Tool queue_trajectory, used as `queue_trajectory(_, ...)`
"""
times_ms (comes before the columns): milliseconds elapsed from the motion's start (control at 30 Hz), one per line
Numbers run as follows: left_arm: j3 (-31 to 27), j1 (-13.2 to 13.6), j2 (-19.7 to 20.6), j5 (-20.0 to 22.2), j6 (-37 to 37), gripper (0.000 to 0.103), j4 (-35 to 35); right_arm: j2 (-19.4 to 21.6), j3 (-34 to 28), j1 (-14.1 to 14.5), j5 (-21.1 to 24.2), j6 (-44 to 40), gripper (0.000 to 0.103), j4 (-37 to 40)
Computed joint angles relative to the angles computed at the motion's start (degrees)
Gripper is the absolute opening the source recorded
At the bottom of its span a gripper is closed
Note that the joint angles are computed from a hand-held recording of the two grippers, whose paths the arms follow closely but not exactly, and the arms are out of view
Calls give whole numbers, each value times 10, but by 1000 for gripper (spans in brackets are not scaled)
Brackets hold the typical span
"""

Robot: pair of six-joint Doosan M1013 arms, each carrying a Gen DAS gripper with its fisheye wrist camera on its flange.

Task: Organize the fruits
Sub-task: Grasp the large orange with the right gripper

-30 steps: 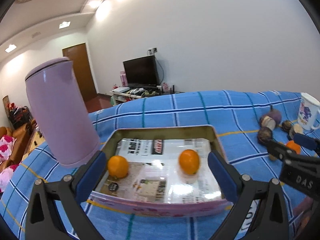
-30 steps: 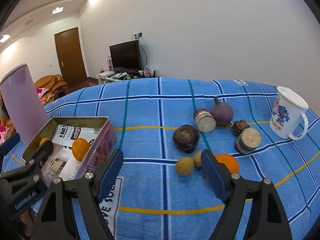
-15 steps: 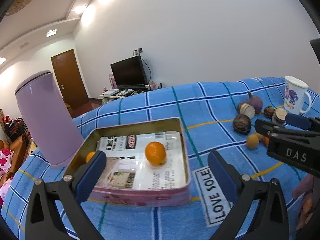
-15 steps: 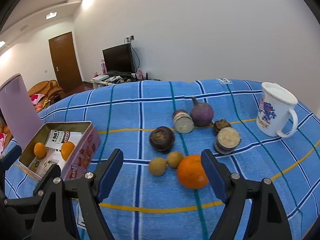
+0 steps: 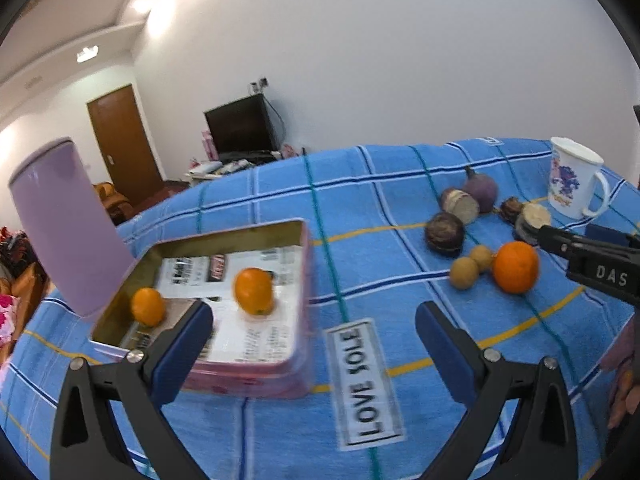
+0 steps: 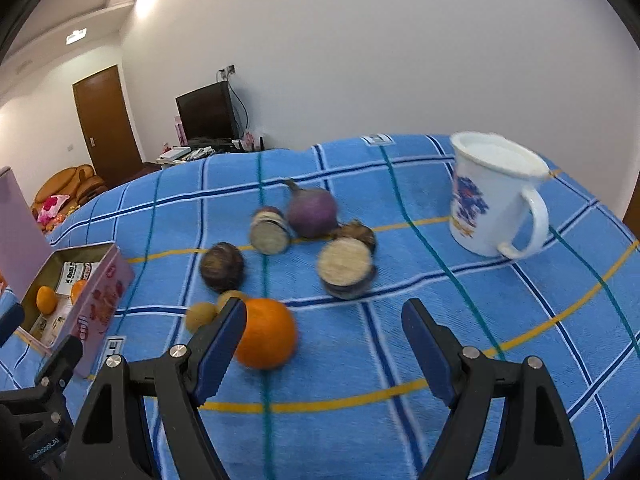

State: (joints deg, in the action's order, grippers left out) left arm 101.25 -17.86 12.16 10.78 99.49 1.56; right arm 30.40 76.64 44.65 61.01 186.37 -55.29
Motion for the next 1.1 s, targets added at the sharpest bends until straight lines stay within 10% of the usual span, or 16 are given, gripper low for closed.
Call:
queue_trajectory(467,0,-26,1,14,-62,103,87,19,-29,-24,-74,-153,80,114)
queue_trajectory(700,-8,-34,7,32,-110,103,135,31,-48,-36,-79,-225,50,174)
queue_trajectory(1100,-45,-32,27,96,91,95,-87,-18,20,-19,-78,-27,49,22)
